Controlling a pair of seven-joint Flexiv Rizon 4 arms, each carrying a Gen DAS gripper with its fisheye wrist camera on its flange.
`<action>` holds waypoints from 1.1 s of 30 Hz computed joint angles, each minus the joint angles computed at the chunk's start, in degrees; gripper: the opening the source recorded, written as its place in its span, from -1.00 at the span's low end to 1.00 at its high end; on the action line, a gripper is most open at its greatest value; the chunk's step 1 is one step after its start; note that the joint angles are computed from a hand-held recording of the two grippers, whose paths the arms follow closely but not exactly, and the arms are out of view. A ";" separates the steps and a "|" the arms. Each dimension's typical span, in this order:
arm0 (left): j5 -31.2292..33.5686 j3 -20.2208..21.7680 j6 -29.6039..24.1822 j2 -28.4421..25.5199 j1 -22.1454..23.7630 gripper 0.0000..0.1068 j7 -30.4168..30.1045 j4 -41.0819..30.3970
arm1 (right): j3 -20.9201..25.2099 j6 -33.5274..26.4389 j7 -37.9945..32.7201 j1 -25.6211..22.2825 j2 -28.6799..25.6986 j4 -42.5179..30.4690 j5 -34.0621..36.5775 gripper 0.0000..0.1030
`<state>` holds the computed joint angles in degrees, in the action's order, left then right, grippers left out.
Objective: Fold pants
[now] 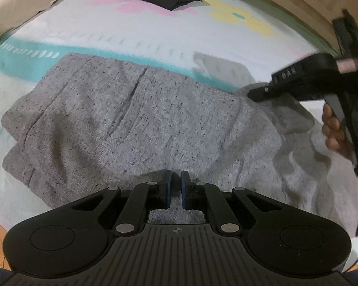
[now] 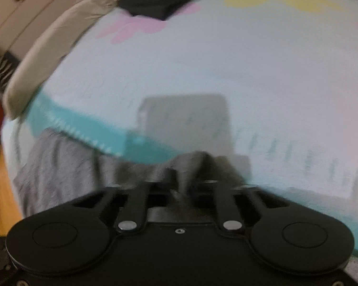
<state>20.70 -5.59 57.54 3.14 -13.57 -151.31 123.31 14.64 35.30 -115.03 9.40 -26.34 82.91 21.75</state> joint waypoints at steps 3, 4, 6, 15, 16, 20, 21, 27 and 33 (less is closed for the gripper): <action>0.21 -0.42 -0.96 1.11 -0.50 -0.85 0.37 0.61 | -1.04 3.01 3.46 1.83 -0.16 0.28 -2.04 -0.88; 0.05 -0.53 -1.16 1.52 -0.63 -0.86 0.68 0.88 | -1.29 5.05 4.42 2.69 -0.33 0.43 -3.10 -0.88; -0.86 -0.64 -1.33 2.16 -0.74 -0.86 1.34 1.34 | -2.01 3.07 8.50 4.26 -2.23 -1.61 -5.90 -0.88; 5.03 -3.80 -0.80 10.93 4.88 -0.85 -5.96 4.58 | -2.59 12.22 14.70 2.95 3.07 5.47 -7.76 -0.32; 7.03 -4.79 -2.80 12.10 5.76 -0.85 -7.27 4.06 | -2.38 13.23 13.94 2.26 4.64 7.19 -8.07 -0.31; 9.17 -5.31 -7.46 16.08 7.96 -0.84 -10.87 4.70 | -0.75 13.65 5.79 -1.42 13.06 15.86 -5.58 -0.31; 8.76 -4.77 -7.18 17.19 8.35 -0.84 -12.06 5.84 | -0.59 13.02 3.18 -2.10 15.22 17.89 -4.20 -0.32; 2.35 -1.46 -3.58 22.29 10.53 -0.84 -13.85 12.59 | -3.21 10.22 -4.31 -1.91 25.33 28.75 1.17 -0.32; -1.50 -3.27 -1.46 23.02 11.60 -0.45 -12.66 15.01 | -5.62 10.27 -8.53 0.42 29.81 34.09 0.47 -0.28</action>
<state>19.20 -8.85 56.08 26.16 -1.96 -163.97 138.32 9.02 45.56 -123.56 9.82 3.47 117.00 22.22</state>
